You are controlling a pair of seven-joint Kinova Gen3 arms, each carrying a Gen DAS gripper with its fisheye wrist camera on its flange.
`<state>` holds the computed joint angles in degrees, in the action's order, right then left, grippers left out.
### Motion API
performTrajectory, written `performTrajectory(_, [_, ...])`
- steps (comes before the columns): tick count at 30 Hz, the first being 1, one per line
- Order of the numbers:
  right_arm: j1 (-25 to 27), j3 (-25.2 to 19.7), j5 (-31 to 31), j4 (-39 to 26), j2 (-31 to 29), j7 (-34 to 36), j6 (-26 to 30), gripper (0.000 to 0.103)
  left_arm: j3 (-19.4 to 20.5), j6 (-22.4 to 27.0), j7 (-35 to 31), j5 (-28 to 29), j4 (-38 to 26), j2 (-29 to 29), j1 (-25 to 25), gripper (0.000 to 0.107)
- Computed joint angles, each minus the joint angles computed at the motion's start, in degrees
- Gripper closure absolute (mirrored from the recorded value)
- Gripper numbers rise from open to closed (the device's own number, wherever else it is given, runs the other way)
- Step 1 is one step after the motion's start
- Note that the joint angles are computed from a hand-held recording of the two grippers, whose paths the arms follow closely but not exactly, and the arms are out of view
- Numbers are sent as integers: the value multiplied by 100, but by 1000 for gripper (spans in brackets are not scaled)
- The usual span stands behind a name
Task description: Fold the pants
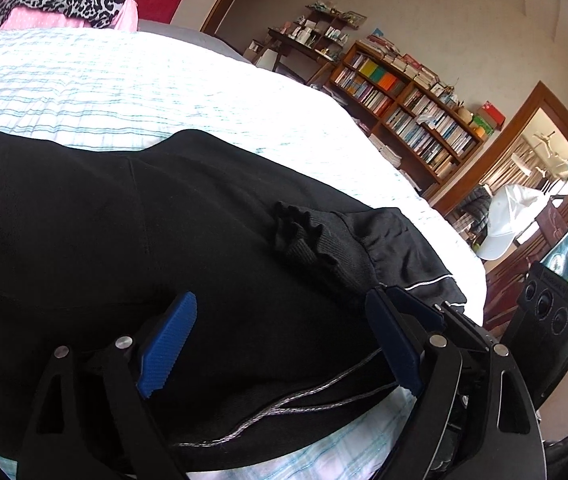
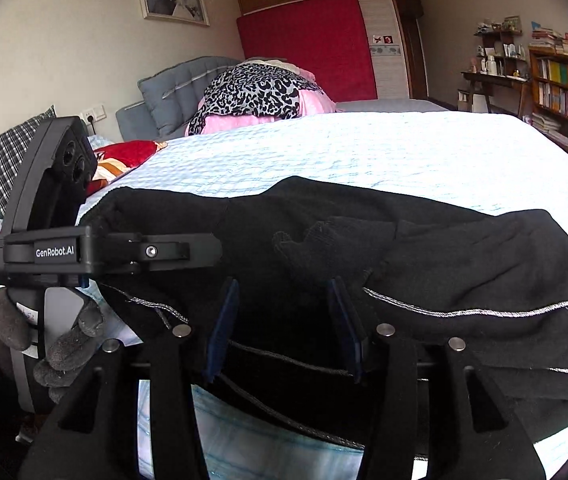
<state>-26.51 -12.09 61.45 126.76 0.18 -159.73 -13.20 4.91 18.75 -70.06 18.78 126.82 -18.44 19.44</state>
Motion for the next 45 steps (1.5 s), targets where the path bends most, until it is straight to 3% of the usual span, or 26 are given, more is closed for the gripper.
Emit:
performTrajectory(5, [93,207,-1110,388,-286,946,-294,55,-1146,-271,-944,1165,-84,215,1155,19])
performTrajectory(8, [131,263,-1809,569,-435,1556,-336,55,-1218,-31,-1504,1864,-315,422,1076,18])
performTrajectory(15, [241,445,-3113,853,-688,2613,-284,55,81,759,-3132,3495,-725,1096,-755,18])
performTrajectory(18, [79,832,-3068,918,-708,2543,-276,55,848,816,-3548,3957,-748,1289,-1552,27])
performTrajectory(19, [70,889,-3081,924,-698,2524,-262,55,1113,853,-3500,3933,-781,1311,-1817,37])
performTrajectory(21, [73,949,-3118,931,-649,2515,-270,55,1644,750,-3128,3607,-850,1361,-2247,62])
performTrajectory(22, [92,955,-3128,943,-645,2526,-271,55,1909,686,-2895,3448,-849,1352,-2485,80])
performTrajectory(26, [219,846,-3300,936,-616,2777,-278,55,2971,156,-2042,2624,-720,894,-3344,96])
performTrajectory(29, [278,774,-3292,894,-588,2806,-265,55,3767,-54,-1780,1925,-607,97,-4055,97])
performTrajectory(31, [276,811,-2919,842,-566,2473,-194,55,4180,270,-1314,1629,-697,-331,-4583,97])
performTrajectory(33, [-105,1198,-2453,773,-513,2017,-73,55,4548,663,-899,1206,-785,-690,-5066,96])
performTrajectory(35, [-323,1333,-2008,659,-425,1573,113,55,4906,1016,-509,740,-837,-683,-5365,91])
performTrajectory(36, [-296,1244,-1864,607,-396,1455,259,55,4958,1053,-276,587,-803,-549,-5355,88])
performTrajectory(38, [-91,922,-1855,546,-384,1499,488,55,4768,902,190,325,-678,-409,-5048,68])
performTrajectory(40, [-185,983,-1730,517,-403,1357,590,55,4544,928,656,-7,-697,-400,-4822,53])
performTrajectory(42, [-460,1335,-1350,525,-444,913,502,55,4378,914,1122,-425,-705,-517,-4616,52])
performTrajectory(45, [-303,1367,-1176,575,-545,735,162,55,4204,871,1776,-1124,-707,-766,-4289,52])
